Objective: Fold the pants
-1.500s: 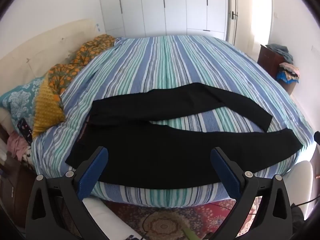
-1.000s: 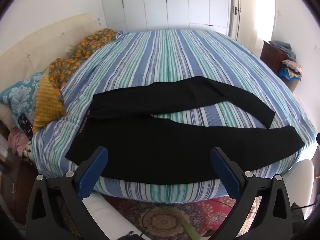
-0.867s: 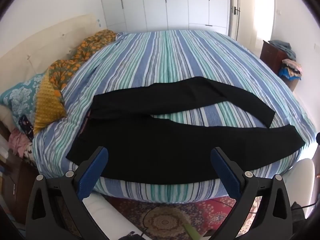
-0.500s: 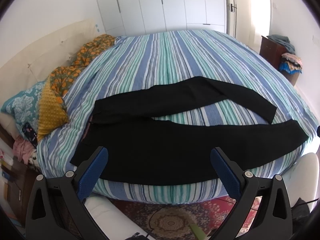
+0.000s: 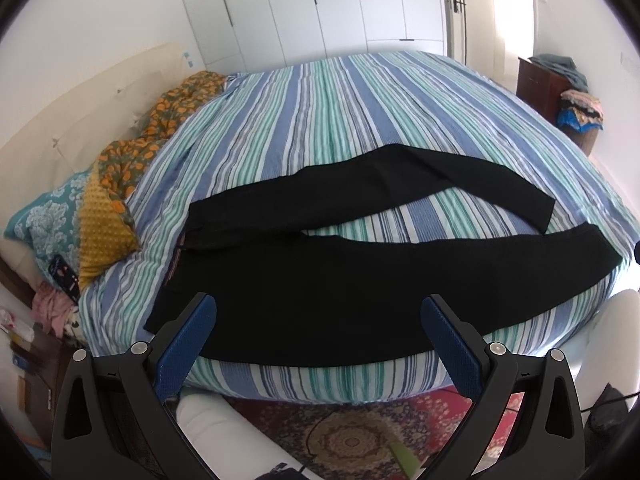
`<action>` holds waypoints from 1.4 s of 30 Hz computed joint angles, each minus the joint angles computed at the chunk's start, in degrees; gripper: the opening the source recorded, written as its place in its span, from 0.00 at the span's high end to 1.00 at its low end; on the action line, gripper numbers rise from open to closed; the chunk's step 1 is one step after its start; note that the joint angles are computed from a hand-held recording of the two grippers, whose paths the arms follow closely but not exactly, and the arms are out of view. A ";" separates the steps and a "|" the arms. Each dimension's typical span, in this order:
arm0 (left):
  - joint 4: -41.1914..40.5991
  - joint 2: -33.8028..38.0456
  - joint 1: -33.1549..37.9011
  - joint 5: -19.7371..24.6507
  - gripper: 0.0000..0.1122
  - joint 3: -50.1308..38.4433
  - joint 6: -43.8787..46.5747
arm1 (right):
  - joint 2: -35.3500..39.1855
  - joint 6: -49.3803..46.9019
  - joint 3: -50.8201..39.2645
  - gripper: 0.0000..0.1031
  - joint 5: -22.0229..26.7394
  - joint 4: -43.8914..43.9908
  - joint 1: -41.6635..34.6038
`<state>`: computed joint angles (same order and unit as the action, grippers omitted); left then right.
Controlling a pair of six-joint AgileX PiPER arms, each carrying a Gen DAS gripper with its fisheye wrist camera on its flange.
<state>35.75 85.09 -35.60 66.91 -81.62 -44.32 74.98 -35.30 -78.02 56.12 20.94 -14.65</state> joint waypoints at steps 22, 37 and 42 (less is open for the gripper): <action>-0.08 0.66 -0.59 1.08 0.09 0.13 0.49 | -0.12 1.48 2.04 0.00 -1.27 -1.72 0.60; -1.05 -0.03 -0.42 0.59 0.09 1.23 0.55 | -0.15 1.78 2.21 0.00 -1.27 -1.98 0.36; -1.58 -0.34 -0.33 0.16 0.09 1.20 0.48 | -0.02 2.15 2.00 0.00 -1.04 -2.15 0.47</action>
<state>34.17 84.74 -35.93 67.08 -80.42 -43.84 74.96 -33.15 -76.02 55.08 18.79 -14.19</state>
